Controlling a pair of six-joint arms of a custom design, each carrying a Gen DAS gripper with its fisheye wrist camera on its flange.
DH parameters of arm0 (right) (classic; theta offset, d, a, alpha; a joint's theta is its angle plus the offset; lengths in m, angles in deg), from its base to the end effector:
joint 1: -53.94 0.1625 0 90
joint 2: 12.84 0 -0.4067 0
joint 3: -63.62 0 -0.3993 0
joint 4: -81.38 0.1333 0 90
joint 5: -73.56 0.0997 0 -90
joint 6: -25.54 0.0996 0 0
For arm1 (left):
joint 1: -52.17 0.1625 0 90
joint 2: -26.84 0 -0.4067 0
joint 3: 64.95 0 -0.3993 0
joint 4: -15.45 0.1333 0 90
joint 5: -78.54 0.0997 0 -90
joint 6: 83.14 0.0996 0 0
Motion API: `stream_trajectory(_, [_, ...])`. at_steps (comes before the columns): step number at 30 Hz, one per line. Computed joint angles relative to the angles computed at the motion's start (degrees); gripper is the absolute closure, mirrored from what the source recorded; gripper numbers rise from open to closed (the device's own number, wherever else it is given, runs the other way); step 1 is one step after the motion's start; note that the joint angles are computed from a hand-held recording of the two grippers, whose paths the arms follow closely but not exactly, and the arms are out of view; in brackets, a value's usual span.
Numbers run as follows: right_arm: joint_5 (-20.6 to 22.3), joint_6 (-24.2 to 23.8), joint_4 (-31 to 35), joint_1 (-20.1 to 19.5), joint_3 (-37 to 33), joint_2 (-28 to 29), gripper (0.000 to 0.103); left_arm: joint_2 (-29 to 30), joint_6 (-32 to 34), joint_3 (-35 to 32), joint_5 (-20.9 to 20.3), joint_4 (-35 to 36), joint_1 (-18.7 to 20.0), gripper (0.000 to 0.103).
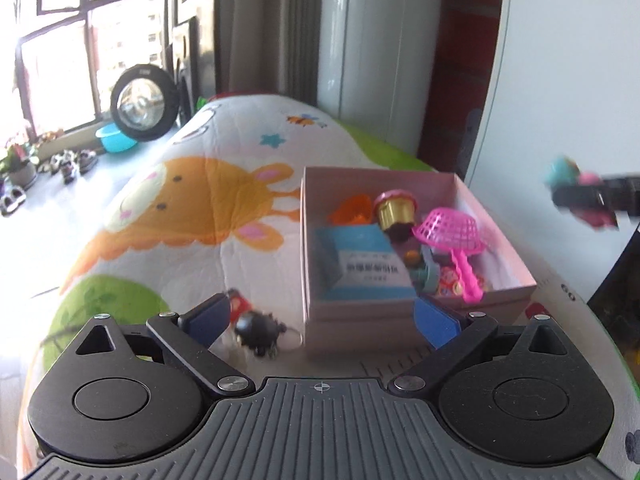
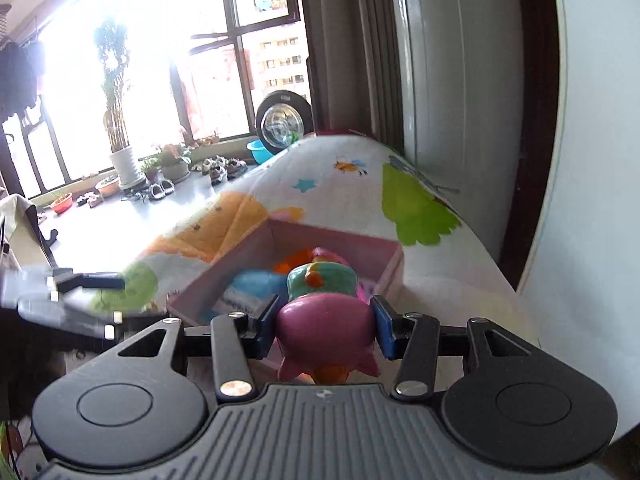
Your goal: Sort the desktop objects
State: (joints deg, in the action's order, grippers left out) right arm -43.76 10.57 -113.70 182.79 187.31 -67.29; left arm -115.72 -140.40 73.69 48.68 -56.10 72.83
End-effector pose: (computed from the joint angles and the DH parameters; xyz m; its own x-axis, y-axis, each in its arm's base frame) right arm 0.3885 -0.3427 0.1067 -0.6999 -0.4993 0.5107 -0.7135 0.5200 -0.4695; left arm -0.0718 -0.2618 0.3640 -0.7468 0.0062 -0.6651 0.5134 0.6411 -0.5705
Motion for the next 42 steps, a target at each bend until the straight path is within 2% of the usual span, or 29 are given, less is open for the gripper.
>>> stream_trajectory(1, [1.32, 0.09, -0.37, 0.00, -2.65, 1.86, 0.052, -0.70, -1.67, 0.28, -0.56, 1.28, -0.43, 0.002])
stream_trajectory(3, [3.11, 0.73, 1.92, -0.24, -7.87, 4.91, 0.018, -1.93, -5.90, 0.40, -1.13, 5.77, -2.29, 0.002])
stream_trajectory(6, [0.07, -0.15, 4.89, 0.01, -13.21, 9.18, 0.018, -5.00, -15.32, -0.78, -2.77, 20.24, -9.01, 0.001])
stream_trajectory(7, [-1.58, -1.17, 5.82, 0.05, -14.29, 10.47, 0.018, -6.05, -16.67, -1.01, -3.46, 23.66, -10.84, 0.001])
stream_trajectory(9, [-4.43, -2.65, 6.85, -0.03, -15.35, 12.58, 0.018, -7.26, -17.02, -1.01, -4.27, 26.98, -12.10, 0.001])
stream_trajectory(11, [-6.23, -3.08, 8.56, -0.47, -15.78, 14.03, 0.018, -8.01, -18.98, -0.76, -4.56, 29.90, -12.76, 0.000])
stream_trajectory(16, [-9.80, -5.51, 9.98, -1.22, -16.63, 16.94, 0.018, -10.35, -20.90, -0.22, -4.76, 29.67, -10.93, 0.000])
stream_trajectory(18, [-10.71, -7.21, 11.93, -1.69, -17.74, 17.95, 0.018, -11.33, -22.02, -0.09, -5.53, 31.00, -11.60, 0.000])
stream_trajectory(19, [-11.70, -8.09, 12.72, -1.62, -18.28, 18.55, 0.020, -11.89, -22.95, -0.10, -6.11, 32.11, -12.26, 0.000])
stream_trajectory(20, [-12.85, -8.88, 13.38, -1.65, -18.96, 19.25, 0.032, -12.29, -23.30, -0.05, -6.41, 32.56, -12.45, 0.000])
stream_trajectory(21, [-14.43, -9.30, 13.90, -1.46, -19.71, 19.93, 0.033, -12.62, -23.66, -0.01, -6.64, 32.97, -12.53, 0.000])
stream_trajectory(23, [-16.49, -12.49, 8.94, -0.82, -20.42, 21.70, 0.033, -12.89, -24.45, -0.06, -6.84, 33.79, -12.41, 0.000])
stream_trajectory(26, [-17.71, -24.33, -6.48, 0.52, -20.87, 25.15, 0.033, -12.63, -26.16, -0.19, -6.64, 35.35, -12.08, 0.000])
stream_trajectory(27, [-17.91, -27.73, -9.70, 0.89, -21.02, 25.87, 0.028, -12.38, -26.50, -0.20, -6.34, 35.54, -11.74, 0.000])
stream_trajectory(28, [-17.74, -29.16, -10.52, 0.98, -20.90, 25.94, 0.022, -12.09, -27.01, -0.20, -5.99, 35.89, -11.51, 0.000])
stream_trajectory(29, [-17.37, -28.50, -9.44, 0.95, -20.42, 25.31, 0.014, -11.78, -27.47, -0.18, -5.54, 36.23, -11.26, 0.000])
stream_trajectory(32, [-15.74, -23.49, -6.29, 0.96, -18.67, 23.05, 0.014, -11.23, -28.99, -0.25, -4.98, 36.87, -10.73, 0.000])
stream_trajectory(34, [-13.14, -18.21, -2.38, 1.10, -17.94, 21.13, 0.015, -10.88, -28.98, -0.15, -4.58, 36.07, -9.65, 0.000])
stream_trajectory(38, [-6.58, -8.08, 5.53, 1.13, -20.66, 20.10, 0.029, -10.09, -28.74, 0.09, -4.61, 34.02, -8.24, 0.000])
stream_trajectory(40, [-3.33, -4.65, 9.84, 0.94, -23.36, 21.18, 0.029, -9.56, -28.90, 0.18, -4.70, 32.84, -8.31, 0.000])
stream_trajectory(42, [-4.18, -4.20, 12.53, 1.09, -26.39, 23.66, 0.035, -9.73, -29.38, 0.11, -4.92, 33.38, -9.73, 0.000])
